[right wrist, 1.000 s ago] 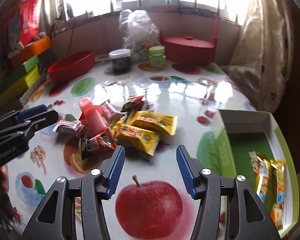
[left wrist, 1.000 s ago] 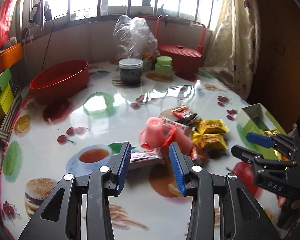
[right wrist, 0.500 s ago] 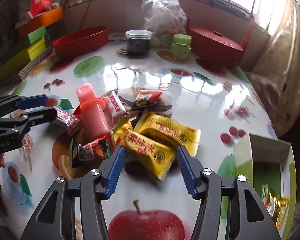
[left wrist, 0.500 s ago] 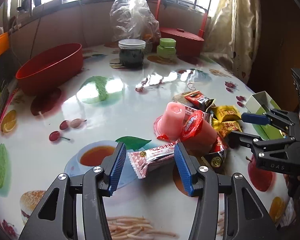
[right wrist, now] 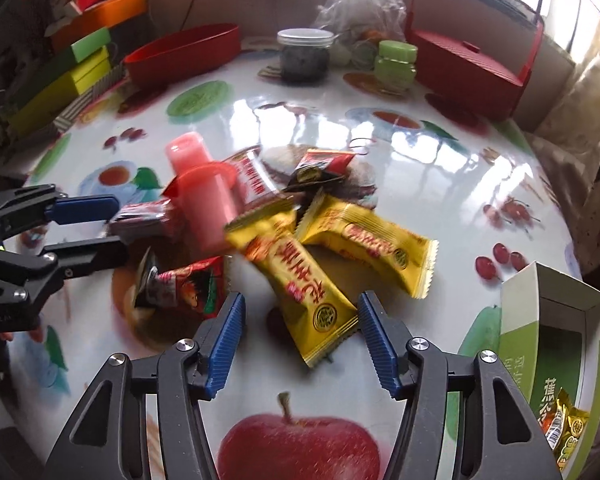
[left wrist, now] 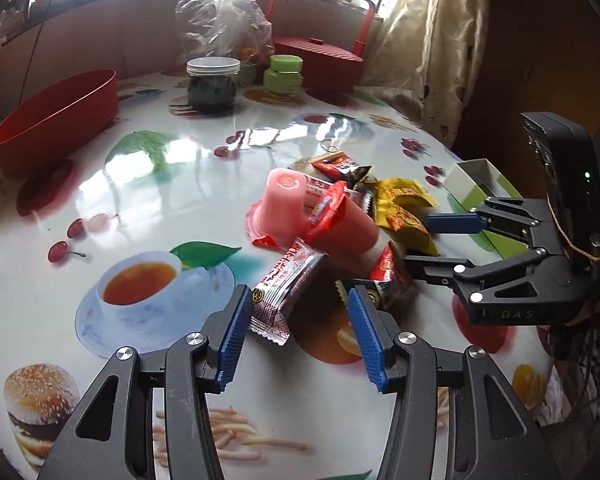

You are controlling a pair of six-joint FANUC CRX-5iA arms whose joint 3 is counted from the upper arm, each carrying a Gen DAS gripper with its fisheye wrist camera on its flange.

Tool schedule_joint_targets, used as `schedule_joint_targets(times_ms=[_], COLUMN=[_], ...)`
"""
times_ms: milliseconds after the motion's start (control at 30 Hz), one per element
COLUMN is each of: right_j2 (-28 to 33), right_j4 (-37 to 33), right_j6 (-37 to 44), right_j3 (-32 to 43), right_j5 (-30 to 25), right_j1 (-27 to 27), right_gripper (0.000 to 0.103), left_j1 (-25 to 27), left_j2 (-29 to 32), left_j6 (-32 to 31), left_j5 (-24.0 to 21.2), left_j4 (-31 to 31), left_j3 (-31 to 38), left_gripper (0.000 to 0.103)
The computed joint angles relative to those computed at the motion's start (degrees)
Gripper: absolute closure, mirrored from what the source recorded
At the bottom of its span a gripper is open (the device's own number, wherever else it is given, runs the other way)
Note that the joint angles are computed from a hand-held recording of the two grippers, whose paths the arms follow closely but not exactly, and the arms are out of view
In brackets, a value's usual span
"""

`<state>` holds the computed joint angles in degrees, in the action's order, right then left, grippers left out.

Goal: Organize snacks
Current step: 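Grasp a yellow square candy with the right tool while the left grasps a red-white packet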

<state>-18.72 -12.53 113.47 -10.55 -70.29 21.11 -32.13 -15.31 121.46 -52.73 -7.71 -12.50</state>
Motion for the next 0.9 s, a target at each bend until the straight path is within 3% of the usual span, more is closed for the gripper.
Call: schedule_joint_targets(times_ms=[200, 433, 600, 800, 900], right_j2=[-0.60, -0.32, -0.02, -0.74, -1.05], right_j4=[2.61, 2.23, -0.28, -0.64, -1.10], right_j6=[-2.66, -2.33, -2.04, -2.29, -2.49], right_j3=[-1.54, -1.92, -1.52, -1.97, -2.13], right_j5=[3.15, 5.19, 5.49, 5.88, 5.92], right_j1=[1.32, 1.52, 0.19, 0.11, -0.27], right_gripper=[0.044, 0.044, 0.045, 0.063, 0.070], left_j1=[-1.98, -0.17, -0.72, -0.23, -1.01], left_j2=[2.32, 4.40, 5.52, 4.80, 4.85], left_j6=[4.08, -1.06, -1.05, -2.16, -1.25], left_j5=[-5.25, -4.61, -4.99, -3.19, -3.60], left_j4=[-7.31, -4.33, -5.19, -2.89, -4.09], left_j3=[4.29, 4.46, 5.58, 4.36, 4.65], left_gripper=[0.052, 0.052, 0.052, 0.052, 0.068])
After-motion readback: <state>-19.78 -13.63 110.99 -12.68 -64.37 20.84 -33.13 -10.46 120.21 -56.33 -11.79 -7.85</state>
